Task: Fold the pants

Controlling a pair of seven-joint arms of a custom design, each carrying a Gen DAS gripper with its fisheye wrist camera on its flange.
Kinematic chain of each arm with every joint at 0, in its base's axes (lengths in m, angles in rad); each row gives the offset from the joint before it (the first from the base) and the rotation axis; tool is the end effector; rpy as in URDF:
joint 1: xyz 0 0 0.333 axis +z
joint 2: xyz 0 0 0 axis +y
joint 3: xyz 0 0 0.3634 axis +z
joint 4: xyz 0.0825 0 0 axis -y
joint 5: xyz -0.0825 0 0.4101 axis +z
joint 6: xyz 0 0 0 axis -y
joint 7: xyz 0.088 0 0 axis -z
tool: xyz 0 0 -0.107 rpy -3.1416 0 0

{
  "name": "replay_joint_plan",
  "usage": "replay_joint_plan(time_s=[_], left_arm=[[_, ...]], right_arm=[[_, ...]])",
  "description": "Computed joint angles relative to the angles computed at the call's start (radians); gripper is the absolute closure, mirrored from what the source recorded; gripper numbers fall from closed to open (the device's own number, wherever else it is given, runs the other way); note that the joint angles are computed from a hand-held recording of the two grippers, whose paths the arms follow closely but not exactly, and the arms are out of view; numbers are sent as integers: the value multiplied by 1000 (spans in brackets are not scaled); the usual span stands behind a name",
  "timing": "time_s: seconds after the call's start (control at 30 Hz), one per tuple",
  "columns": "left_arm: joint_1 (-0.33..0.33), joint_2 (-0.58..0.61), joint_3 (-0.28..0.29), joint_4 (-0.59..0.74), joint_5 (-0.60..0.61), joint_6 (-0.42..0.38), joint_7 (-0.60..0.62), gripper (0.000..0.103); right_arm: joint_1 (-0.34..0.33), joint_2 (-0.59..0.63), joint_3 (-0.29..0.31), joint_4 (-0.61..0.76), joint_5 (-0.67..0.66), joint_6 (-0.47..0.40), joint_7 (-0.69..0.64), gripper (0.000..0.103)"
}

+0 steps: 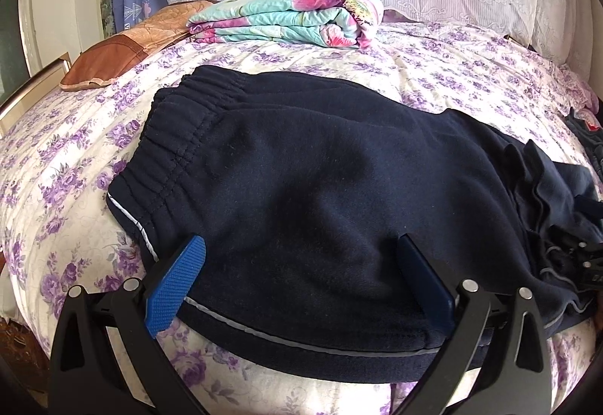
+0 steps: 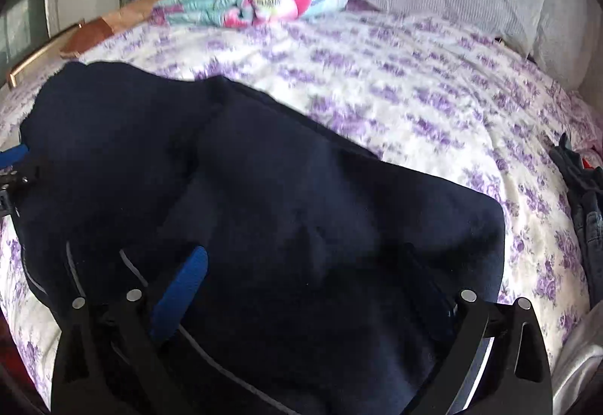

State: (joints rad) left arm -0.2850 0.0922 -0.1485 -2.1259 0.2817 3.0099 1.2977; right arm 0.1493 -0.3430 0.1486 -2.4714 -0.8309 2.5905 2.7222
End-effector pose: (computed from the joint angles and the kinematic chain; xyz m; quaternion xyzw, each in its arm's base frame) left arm 0.5630 -0.2802 0.4918 -0.5022 0.7726 -0.3208 0.2191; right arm 0.4451 0.1554 0.4917 -0.5804 0.7274 -0.3185 0.1804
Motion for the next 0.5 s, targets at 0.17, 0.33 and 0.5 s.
replay_joint_plan(time_s=[0.17, 0.33, 0.5], left_arm=[[-9, 1, 12, 5, 57, -7, -51, 4], [-7, 4, 11, 9, 69, -11, -58, 4], [-7, 6, 12, 12, 76, -14, -64, 4]], right_arm=[[-2, -4, -1, -9, 4, 9, 0, 3], [6, -19, -18, -30, 40, 34, -28, 3], [-78, -95, 36, -95, -55, 156, 89, 4]])
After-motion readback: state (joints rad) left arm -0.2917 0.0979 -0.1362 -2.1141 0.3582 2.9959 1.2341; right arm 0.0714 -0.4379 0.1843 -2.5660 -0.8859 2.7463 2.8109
